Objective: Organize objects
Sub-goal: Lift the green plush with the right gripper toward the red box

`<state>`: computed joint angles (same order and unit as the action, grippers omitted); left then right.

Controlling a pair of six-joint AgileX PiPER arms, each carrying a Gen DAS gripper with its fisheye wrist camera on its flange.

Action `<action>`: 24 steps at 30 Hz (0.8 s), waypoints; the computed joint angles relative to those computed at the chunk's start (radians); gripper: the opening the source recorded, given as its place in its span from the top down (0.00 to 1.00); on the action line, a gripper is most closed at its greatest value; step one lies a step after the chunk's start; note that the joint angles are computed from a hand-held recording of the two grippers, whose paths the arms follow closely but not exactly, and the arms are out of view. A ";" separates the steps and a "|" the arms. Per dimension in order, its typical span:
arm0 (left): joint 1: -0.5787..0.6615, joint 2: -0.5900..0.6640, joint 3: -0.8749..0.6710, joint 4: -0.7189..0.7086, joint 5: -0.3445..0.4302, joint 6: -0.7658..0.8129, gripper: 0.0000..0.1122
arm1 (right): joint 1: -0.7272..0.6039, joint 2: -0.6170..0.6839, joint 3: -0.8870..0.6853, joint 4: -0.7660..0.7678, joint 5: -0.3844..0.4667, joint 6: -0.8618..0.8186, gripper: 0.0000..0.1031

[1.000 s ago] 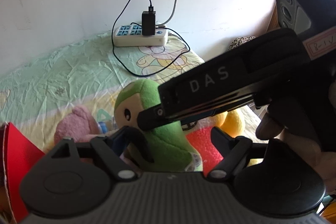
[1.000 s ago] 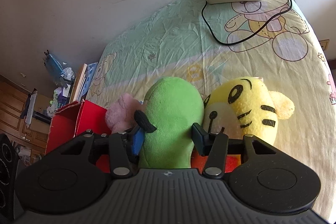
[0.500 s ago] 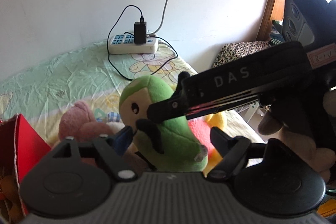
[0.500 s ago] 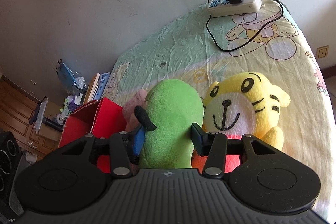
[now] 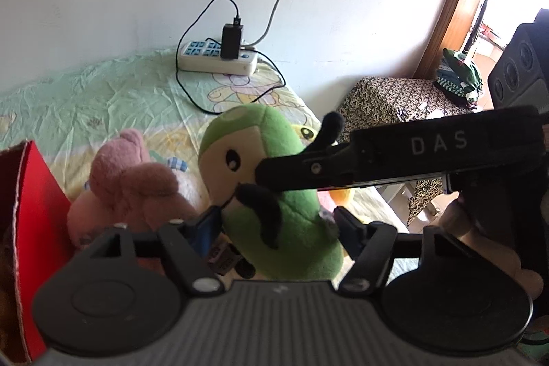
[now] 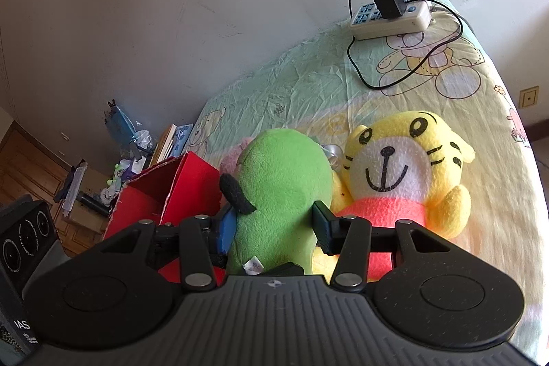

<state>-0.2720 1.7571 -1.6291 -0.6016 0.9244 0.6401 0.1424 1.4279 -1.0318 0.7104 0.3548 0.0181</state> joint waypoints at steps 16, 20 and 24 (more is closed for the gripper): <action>0.087 -0.232 0.174 -0.022 -0.069 -0.013 0.40 | 0.128 -0.016 -0.018 0.209 -0.084 -0.184 0.51; 0.157 -0.262 0.183 -0.054 -0.059 0.021 0.40 | 0.204 0.036 -0.105 0.023 -0.111 -0.004 0.51; 0.247 -0.261 0.170 -0.119 -0.037 0.100 0.40 | 0.286 0.126 -0.234 -0.337 -0.125 0.336 0.50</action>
